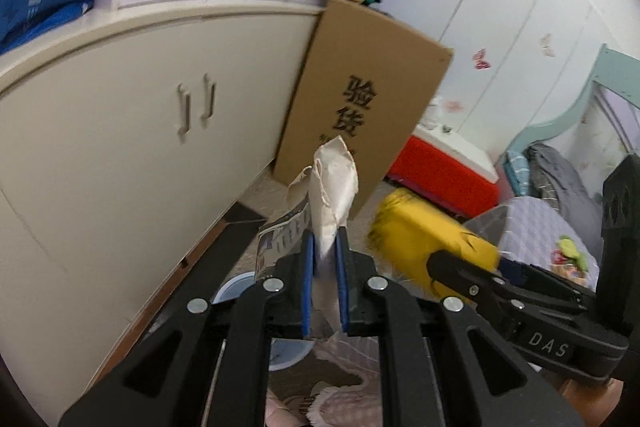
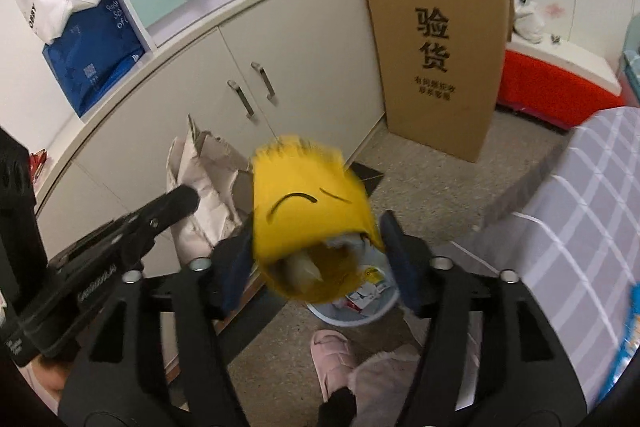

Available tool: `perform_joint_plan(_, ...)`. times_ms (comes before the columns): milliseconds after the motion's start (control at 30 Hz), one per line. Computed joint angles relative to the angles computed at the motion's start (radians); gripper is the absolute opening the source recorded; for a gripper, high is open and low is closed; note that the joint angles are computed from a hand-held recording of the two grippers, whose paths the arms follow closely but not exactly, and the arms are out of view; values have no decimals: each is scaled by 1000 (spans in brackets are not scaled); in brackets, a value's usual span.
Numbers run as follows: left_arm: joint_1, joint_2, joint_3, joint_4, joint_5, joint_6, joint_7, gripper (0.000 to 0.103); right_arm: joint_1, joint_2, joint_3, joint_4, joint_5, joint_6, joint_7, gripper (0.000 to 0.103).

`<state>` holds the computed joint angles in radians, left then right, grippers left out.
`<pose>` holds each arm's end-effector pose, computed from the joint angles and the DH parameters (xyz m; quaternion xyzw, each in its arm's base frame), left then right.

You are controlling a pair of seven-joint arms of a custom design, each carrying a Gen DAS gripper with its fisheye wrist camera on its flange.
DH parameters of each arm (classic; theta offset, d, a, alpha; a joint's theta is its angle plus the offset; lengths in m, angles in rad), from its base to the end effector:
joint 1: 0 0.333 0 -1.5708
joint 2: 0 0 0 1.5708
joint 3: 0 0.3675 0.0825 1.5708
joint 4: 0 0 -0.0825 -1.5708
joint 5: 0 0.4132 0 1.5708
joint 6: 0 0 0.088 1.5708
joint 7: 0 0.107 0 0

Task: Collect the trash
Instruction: 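Carry the yellow bag and newspaper over the wastebasket and release the yellow bag, then open the left tool to drop the newspaper into the wastebasket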

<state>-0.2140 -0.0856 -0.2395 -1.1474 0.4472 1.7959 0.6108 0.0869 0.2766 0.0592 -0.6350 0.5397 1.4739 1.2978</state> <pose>0.4653 -0.1999 0.9658 -0.7969 0.4368 -0.3300 0.2556 0.5640 0.1313 0.9527 -0.8268 0.4233 -0.0332 0.3689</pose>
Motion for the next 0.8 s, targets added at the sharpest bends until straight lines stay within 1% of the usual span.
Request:
perform_joint_plan(67,6,-12,8,-29,-18,-1,-2,10,18,-39,-9,-87,-32,44,-16,63)
perform_joint_plan(133,8,-12,9,-40,-23,-10,2,10,29,-62,-19,-125,-57,68,-19,64)
perform_joint_plan(200,8,-6,7,-41,-23,-18,7,10,33,-99,-26,-183,-62,131,-48,70)
perform_joint_plan(233,7,2,6,-33,-25,-25,4,10,36,-108,-29,-198,-70,148,-56,70)
perform_joint_plan(267,7,4,6,-33,-27,-23,0,10,34,-110,-33,-202,-64,152,-54,70)
perform_joint_plan(333,4,14,4,-27,-26,-22,4,10,23,-93,-35,-177,-37,126,-37,70)
perform_joint_plan(433,-5,33,0,-5,-20,-30,14,10,18,-101,-37,-190,-25,137,-36,70)
perform_joint_plan(567,-13,49,3,7,-31,-33,22,10,26,-102,-36,-194,-37,148,-29,70)
perform_joint_plan(633,-15,57,5,9,-41,-35,26,10,30,-114,-37,-215,-43,173,-25,70)
perform_joint_plan(800,-18,86,11,33,-54,-49,47,10,30,-118,-41,-226,-39,200,10,70)
